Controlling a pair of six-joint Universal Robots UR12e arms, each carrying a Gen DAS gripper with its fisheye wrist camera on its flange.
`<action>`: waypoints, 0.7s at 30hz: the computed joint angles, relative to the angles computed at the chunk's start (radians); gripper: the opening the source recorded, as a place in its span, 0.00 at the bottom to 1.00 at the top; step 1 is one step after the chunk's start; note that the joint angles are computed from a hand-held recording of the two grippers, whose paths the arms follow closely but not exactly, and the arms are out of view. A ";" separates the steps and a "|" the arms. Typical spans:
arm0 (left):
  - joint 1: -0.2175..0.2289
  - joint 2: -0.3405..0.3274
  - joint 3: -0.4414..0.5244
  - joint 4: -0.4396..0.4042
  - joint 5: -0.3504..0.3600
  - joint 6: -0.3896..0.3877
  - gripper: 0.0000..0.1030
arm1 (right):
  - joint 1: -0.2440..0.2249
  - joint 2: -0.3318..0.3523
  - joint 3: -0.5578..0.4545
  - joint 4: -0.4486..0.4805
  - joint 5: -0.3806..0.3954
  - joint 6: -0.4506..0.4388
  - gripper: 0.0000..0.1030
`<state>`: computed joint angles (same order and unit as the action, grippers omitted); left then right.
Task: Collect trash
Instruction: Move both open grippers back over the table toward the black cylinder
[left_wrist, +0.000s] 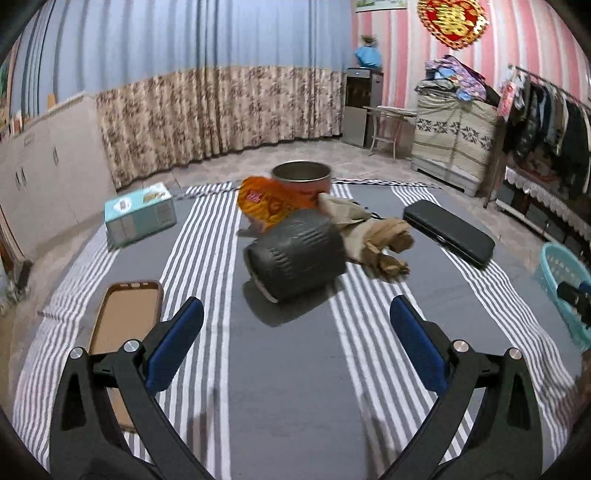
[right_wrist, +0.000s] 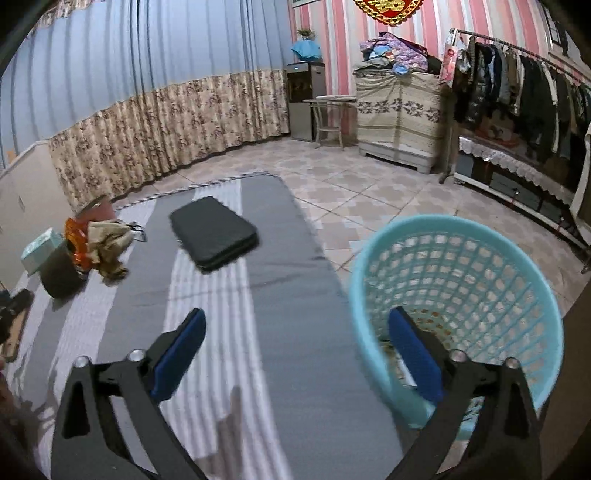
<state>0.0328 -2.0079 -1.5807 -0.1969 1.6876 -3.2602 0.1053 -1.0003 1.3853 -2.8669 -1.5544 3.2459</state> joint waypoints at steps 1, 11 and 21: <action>0.006 -0.003 0.003 -0.002 -0.010 -0.007 0.95 | 0.005 0.003 -0.005 0.004 0.000 -0.007 0.96; 0.013 -0.087 0.167 -0.180 -0.031 -0.028 0.95 | 0.045 0.046 -0.081 0.064 -0.016 -0.026 0.96; 0.009 -0.137 0.254 -0.307 0.014 -0.078 0.94 | 0.051 0.049 -0.084 0.092 -0.034 -0.045 0.96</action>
